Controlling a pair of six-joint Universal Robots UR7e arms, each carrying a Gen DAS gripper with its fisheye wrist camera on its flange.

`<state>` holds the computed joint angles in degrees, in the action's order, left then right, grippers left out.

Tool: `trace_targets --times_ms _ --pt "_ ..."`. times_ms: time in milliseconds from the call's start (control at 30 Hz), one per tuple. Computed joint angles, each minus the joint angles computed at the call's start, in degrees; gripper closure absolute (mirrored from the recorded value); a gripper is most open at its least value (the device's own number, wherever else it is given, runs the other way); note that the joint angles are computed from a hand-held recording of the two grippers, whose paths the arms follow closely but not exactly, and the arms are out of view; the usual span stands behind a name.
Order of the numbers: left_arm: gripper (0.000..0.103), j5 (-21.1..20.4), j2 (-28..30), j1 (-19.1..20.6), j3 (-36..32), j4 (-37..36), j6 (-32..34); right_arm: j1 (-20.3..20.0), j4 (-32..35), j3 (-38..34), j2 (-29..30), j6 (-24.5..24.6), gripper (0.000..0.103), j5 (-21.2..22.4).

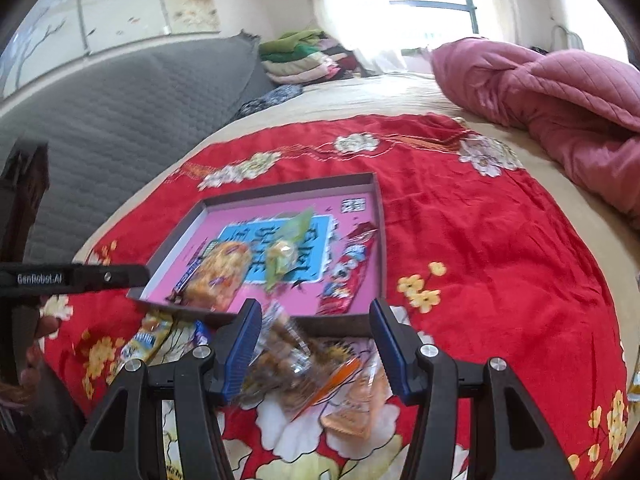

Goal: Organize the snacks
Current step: 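Withdraw both open tools from the box toward the remaining snack pile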

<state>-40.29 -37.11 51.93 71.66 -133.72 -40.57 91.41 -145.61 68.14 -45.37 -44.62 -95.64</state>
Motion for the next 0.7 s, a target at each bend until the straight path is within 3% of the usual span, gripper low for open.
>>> trace_targets --times_ms 433,700 --pt "0.035 -1.87 0.05 -0.23 0.54 1.06 2.32 0.21 0.03 1.63 -0.85 -1.55 0.047 -1.28" --pt "0.034 -5.63 0.78 0.19 0.63 2.87 4.08 0.21 0.42 1.98 -1.09 -1.80 0.047 -2.39"
